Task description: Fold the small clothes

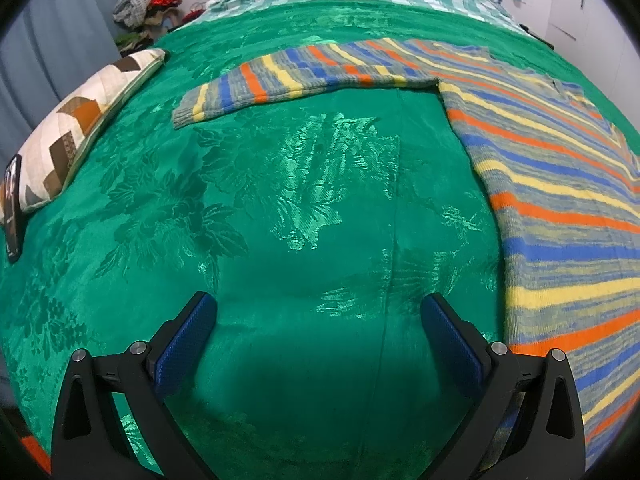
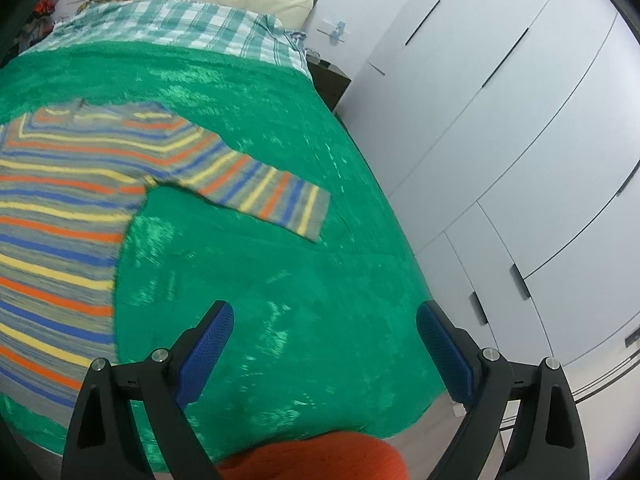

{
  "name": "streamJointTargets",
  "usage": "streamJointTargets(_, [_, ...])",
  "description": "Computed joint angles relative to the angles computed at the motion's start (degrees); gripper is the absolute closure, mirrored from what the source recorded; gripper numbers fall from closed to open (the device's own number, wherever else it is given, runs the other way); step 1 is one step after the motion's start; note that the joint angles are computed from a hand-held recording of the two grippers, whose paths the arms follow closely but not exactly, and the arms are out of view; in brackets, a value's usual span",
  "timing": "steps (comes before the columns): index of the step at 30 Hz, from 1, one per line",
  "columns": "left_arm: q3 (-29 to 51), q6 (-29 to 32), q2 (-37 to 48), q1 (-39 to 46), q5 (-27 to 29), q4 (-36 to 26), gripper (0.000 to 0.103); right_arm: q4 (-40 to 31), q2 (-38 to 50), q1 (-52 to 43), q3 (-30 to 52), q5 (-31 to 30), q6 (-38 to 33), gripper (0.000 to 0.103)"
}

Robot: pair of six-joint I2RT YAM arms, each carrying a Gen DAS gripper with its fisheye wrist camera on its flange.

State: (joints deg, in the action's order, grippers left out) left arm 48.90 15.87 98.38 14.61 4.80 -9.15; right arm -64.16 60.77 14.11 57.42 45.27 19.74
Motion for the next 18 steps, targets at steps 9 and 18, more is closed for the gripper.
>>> streamJointTargets(9, [-0.21, -0.08, 0.0, -0.02, 0.19, 0.17, 0.0, -7.37, 5.81, 8.65, 8.56, 1.98, 6.89, 0.011])
streamJointTargets(18, [-0.57, 0.08, 0.1, -0.09, 0.16, 1.01, 0.0, -13.11, 11.67, 15.29, 16.56, 3.2, 10.04, 0.011])
